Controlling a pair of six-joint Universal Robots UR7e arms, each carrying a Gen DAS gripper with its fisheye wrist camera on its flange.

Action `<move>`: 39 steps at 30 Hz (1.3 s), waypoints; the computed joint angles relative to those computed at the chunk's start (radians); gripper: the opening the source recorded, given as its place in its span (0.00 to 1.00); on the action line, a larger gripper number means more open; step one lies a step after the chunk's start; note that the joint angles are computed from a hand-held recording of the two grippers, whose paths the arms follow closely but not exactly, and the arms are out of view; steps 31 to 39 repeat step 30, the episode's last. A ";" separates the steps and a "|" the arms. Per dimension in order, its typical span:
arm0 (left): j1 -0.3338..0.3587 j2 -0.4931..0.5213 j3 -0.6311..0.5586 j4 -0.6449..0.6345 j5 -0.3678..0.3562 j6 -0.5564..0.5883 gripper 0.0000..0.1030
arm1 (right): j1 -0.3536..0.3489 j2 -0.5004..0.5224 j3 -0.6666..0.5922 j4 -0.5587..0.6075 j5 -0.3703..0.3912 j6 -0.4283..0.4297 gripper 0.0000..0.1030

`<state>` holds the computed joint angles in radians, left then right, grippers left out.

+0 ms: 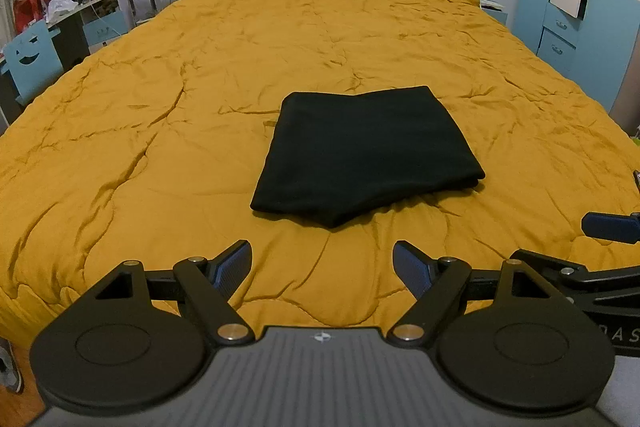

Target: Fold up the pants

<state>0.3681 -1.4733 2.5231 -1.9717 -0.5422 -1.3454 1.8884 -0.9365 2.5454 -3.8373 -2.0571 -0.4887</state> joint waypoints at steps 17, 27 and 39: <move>0.002 0.009 0.006 -0.029 0.005 0.012 0.91 | -0.001 -0.007 -0.004 0.018 -0.009 0.009 0.80; 0.006 0.005 0.004 -0.036 0.004 0.032 0.91 | -0.006 -0.010 -0.008 0.030 -0.008 0.012 0.80; 0.011 0.006 0.001 -0.046 0.002 0.042 0.91 | -0.009 -0.010 -0.011 0.036 -0.009 0.012 0.80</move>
